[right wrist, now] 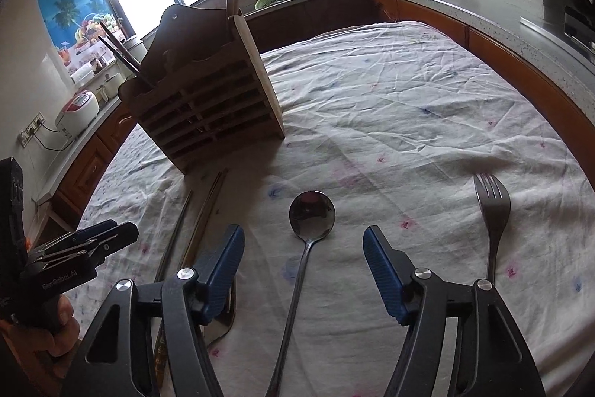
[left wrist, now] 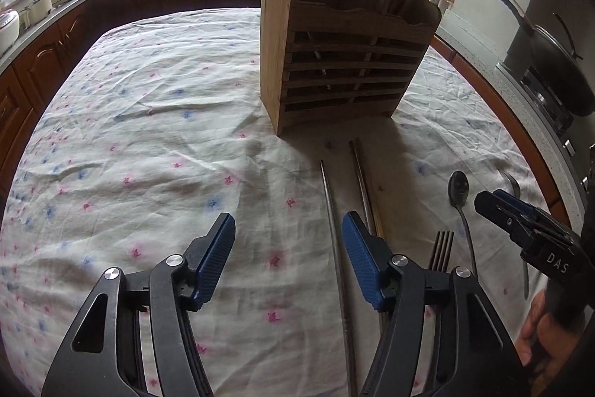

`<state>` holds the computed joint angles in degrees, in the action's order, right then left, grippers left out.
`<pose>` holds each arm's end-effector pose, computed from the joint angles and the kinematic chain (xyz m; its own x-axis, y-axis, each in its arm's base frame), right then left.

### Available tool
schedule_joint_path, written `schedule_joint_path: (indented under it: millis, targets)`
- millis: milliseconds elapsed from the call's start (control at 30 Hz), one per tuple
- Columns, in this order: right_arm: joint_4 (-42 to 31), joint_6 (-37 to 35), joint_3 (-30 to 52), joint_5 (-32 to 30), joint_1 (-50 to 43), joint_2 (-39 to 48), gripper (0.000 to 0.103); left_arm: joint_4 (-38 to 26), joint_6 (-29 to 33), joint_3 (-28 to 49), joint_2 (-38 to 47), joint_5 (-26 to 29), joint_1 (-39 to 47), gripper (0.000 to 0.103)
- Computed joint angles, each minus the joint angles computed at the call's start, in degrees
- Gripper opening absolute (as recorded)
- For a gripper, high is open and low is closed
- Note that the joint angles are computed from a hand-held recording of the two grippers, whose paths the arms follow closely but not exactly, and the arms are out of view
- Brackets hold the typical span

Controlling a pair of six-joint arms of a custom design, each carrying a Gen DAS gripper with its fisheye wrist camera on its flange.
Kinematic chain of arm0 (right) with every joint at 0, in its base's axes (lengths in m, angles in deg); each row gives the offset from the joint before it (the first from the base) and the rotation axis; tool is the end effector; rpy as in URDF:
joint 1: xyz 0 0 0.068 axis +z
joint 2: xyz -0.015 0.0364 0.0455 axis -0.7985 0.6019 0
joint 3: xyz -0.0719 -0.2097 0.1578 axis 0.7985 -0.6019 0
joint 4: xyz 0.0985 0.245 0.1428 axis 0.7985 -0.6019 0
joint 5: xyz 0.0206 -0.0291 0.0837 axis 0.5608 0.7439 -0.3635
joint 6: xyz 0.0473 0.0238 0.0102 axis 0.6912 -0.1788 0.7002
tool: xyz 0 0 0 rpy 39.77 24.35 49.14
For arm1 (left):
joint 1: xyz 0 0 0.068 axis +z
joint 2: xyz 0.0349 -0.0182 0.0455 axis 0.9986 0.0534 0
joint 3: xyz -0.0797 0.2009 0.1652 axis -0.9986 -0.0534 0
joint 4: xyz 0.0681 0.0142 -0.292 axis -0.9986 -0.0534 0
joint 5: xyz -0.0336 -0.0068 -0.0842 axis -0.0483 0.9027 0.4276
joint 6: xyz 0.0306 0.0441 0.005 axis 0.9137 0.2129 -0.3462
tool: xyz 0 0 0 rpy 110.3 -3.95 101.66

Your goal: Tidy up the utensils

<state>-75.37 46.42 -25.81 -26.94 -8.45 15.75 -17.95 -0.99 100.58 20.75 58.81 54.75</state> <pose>0.1614 0.1465 0.1794 -0.7710 0.1464 -0.6198 -0.0653 0.9499 0.3057 0.2039 -0.1221 0.1910 -0.8040 0.0329 -0.5937 0.1366 0.9820 -0.1306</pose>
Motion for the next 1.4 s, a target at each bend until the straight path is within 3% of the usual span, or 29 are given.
schedule_joint_path:
  millis: [200,300,467,533,567,633,667,700,767,1100,1233,1300,1367,1400]
  targets:
    - [1.32,-3.30,3.64,-0.76,-1.72,7.74,0.059,2.69,2.34,4.61,9.70,1.40,0.51,0.059]
    - [1.83,-4.08,4.78,-0.91,-2.11,10.73,0.058,3.09,3.09,6.48,13.88,1.99,0.26,0.047]
    - [3.11,-4.83,6.02,-0.93,-2.23,14.76,0.050,3.75,3.70,8.21,16.90,-1.73,-2.01,0.046]
    - [2.85,-5.12,6.57,0.00,-1.76,15.54,0.039,3.89,3.79,8.48,17.43,-3.18,-2.81,0.038]
    - [2.66,-5.13,6.74,0.49,-1.59,15.74,0.034,4.05,3.93,8.48,17.44,-3.34,-3.02,0.025]
    - [2.98,-5.18,6.25,-0.05,-1.90,15.05,0.033,4.06,4.20,8.39,17.09,-2.38,-2.54,0.007]
    - [2.93,-5.06,5.92,-0.12,-1.96,14.42,0.013,4.04,4.23,8.27,16.72,-1.82,-2.17,0.006]
    - [2.74,-4.92,5.71,-0.20,-2.10,13.84,0.006,4.30,4.27,7.84,16.06,-1.17,-1.76,0.006]
    - [2.64,-4.61,5.10,-0.65,-2.45,12.14,0.003,4.63,4.45,6.73,14.27,-0.19,-0.85,0.000]
    - [2.23,-4.66,4.19,-1.06,-1.52,8.01,0.002,1.39,4.82,1.21,0.50,5.11,3.75,0.000]
    - [1.84,-4.42,4.44,-1.04,-1.05,7.32,0.002,0.68,4.62,1.71,0.65,8.20,5.59,0.001]
    - [1.51,-4.36,4.72,-0.43,-0.94,7.89,0.002,0.60,4.17,2.85,3.04,9.14,5.73,0.013]
    - [1.36,-4.40,4.72,-0.04,-1.10,8.48,0.002,1.51,4.37,3.74,5.60,7.25,4.29,0.033]
    - [1.46,-4.54,4.71,-0.92,-1.68,8.98,0.005,1.68,4.50,4.59,7.51,6.05,3.58,0.036]
